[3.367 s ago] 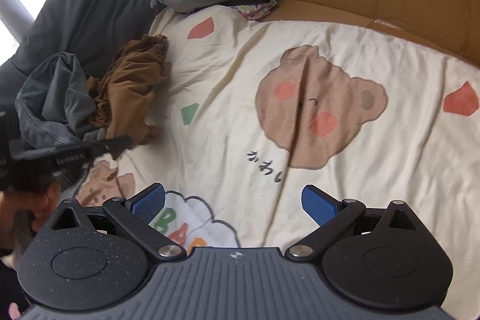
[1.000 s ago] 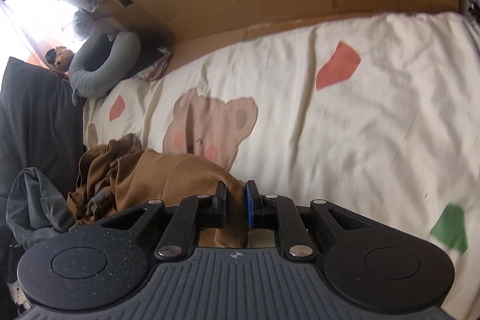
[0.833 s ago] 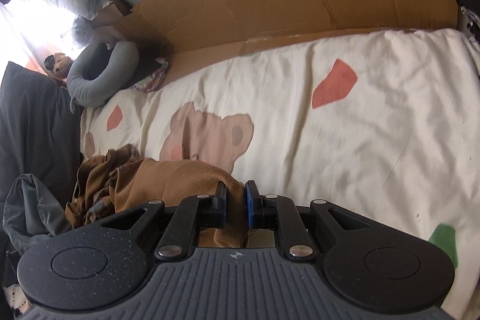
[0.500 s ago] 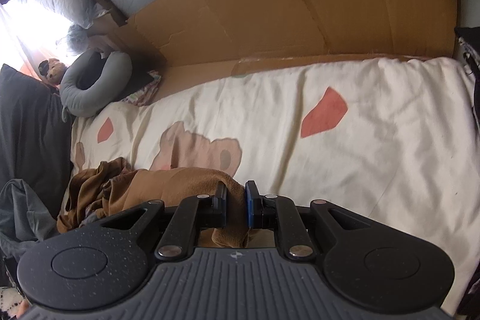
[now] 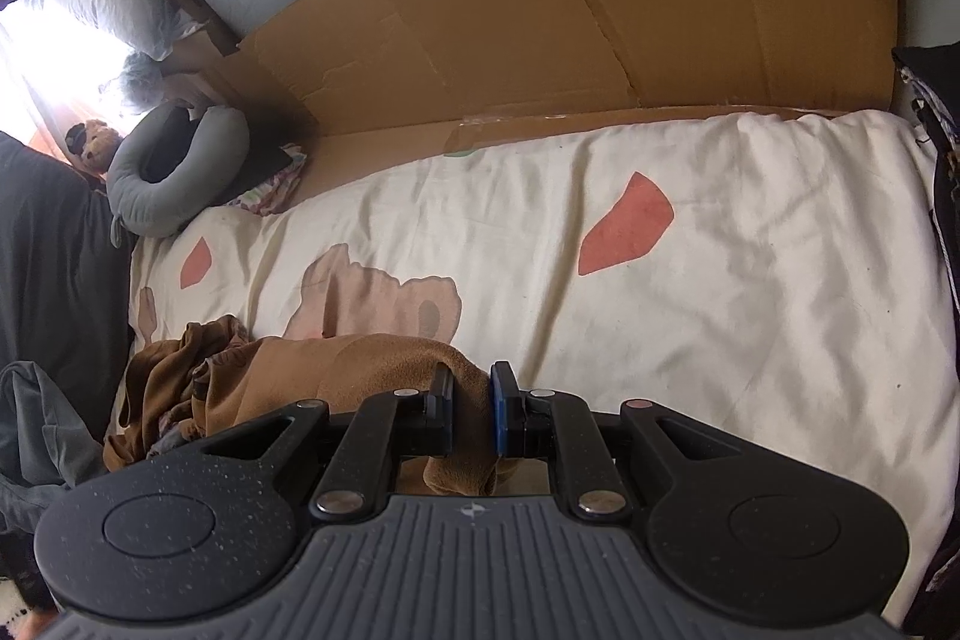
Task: Fold clothes
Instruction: 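Pull the t-shirt apart with both grippers to spread it on the sheet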
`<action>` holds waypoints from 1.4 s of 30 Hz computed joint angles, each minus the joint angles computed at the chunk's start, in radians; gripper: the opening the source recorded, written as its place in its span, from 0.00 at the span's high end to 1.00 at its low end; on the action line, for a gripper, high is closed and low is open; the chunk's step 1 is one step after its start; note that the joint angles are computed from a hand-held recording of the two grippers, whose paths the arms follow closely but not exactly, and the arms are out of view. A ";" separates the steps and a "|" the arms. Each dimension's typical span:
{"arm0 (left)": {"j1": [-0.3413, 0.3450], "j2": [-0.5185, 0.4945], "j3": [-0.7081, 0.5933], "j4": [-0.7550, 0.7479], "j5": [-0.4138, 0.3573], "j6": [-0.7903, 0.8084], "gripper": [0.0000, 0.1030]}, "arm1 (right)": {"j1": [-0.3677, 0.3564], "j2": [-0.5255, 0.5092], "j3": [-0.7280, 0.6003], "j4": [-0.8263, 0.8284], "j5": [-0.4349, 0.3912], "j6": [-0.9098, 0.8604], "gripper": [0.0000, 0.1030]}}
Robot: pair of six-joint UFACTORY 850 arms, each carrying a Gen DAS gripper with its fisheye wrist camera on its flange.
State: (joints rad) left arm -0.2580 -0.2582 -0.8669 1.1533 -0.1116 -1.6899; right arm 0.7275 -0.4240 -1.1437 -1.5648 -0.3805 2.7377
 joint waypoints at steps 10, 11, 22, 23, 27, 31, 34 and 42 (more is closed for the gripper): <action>-0.044 0.295 0.154 -0.668 -0.110 0.603 0.99 | 0.025 -0.007 -0.045 0.234 -0.063 -0.320 0.89; -0.049 0.323 0.167 -0.702 -0.125 0.629 0.99 | 0.027 -0.005 -0.048 0.250 -0.069 -0.345 0.89; -0.169 0.574 0.230 -0.851 -0.299 0.683 0.99 | 0.048 0.025 -0.074 0.367 -0.124 -0.507 0.89; -0.187 0.588 0.229 -0.841 -0.314 0.658 0.99 | 0.050 0.029 -0.075 0.375 -0.130 -0.518 0.89; -0.263 0.642 0.227 -0.861 -0.361 0.621 0.99 | 0.058 0.050 -0.079 0.400 -0.162 -0.568 0.89; -0.339 0.683 0.219 -0.873 -0.401 0.584 0.99 | 0.063 0.074 -0.075 0.414 -0.188 -0.599 0.89; -0.393 0.713 0.215 -0.856 -0.438 0.527 0.99 | 0.068 0.087 -0.071 0.423 -0.195 -0.613 0.89; -0.500 0.745 0.195 -0.952 -0.433 0.527 0.98 | 0.083 0.106 -0.066 0.442 -0.231 -0.660 0.89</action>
